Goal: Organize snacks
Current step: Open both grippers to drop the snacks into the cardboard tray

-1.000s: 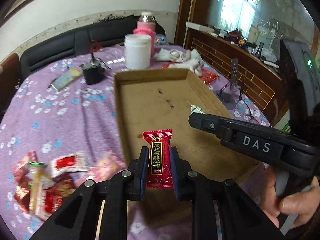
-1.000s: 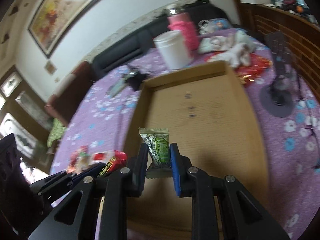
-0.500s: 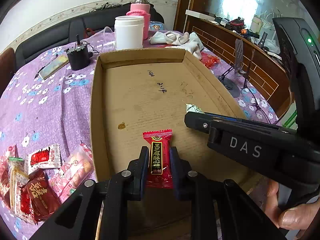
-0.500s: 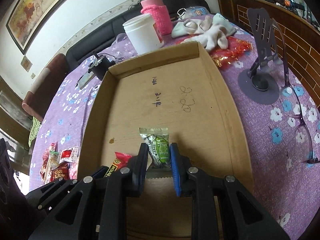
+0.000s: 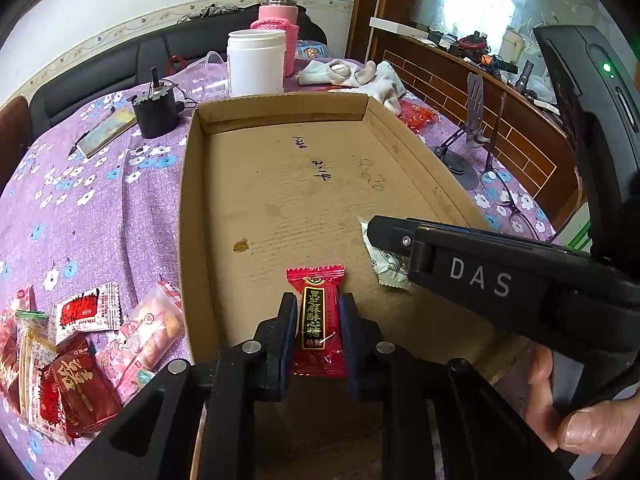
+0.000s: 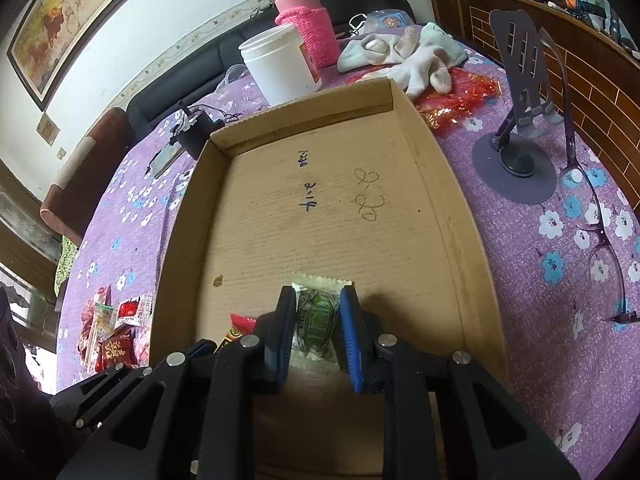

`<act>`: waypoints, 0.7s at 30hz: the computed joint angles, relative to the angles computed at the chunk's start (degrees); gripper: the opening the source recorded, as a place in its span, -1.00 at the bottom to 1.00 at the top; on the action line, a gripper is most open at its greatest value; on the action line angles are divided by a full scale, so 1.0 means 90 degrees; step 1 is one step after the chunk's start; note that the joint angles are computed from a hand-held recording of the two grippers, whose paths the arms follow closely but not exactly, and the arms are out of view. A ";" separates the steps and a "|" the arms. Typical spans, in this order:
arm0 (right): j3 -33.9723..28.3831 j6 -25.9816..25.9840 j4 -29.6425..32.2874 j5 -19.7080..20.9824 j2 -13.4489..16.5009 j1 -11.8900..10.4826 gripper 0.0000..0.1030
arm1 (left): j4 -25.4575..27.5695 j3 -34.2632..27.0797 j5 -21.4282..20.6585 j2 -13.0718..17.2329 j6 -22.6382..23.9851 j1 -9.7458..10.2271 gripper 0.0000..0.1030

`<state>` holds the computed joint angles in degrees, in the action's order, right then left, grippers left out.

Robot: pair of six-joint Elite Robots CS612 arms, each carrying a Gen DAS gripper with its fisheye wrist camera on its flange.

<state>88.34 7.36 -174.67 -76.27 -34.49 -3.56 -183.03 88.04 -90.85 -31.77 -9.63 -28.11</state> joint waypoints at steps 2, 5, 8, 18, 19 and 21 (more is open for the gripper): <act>0.0013 0.0008 -0.0036 -0.0004 -0.0009 0.0001 -0.57 | -0.0019 0.0017 -0.0028 -0.0012 -0.0017 0.0007 -0.58; 0.0045 0.0034 -0.0136 -0.0033 -0.0026 0.0002 -0.57 | -0.0046 0.0051 -0.0032 -0.0037 -0.0036 0.0012 -0.58; 0.0063 0.0044 -0.0215 -0.0068 -0.0034 0.0007 -0.56 | -0.0076 0.0093 -0.0079 -0.0072 -0.0063 0.0027 -0.42; 0.0174 0.0038 -0.0688 -0.0010 -0.0064 0.0014 -0.56 | -0.0553 0.0436 -0.0100 -0.0262 -0.0050 0.0070 -0.31; 0.0187 0.0015 -0.0737 -0.0007 -0.0068 0.0021 -0.56 | -0.0603 0.0477 -0.0097 -0.0284 -0.0053 0.0077 -0.31; 0.0190 -0.0009 -0.0792 0.0041 -0.0066 0.0025 -0.56 | -0.0661 0.0528 -0.0098 -0.0314 -0.0055 0.0085 -0.31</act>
<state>90.06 7.28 -181.79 -75.90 -35.08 -3.33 -188.97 92.79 -91.73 -34.60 -10.13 -27.35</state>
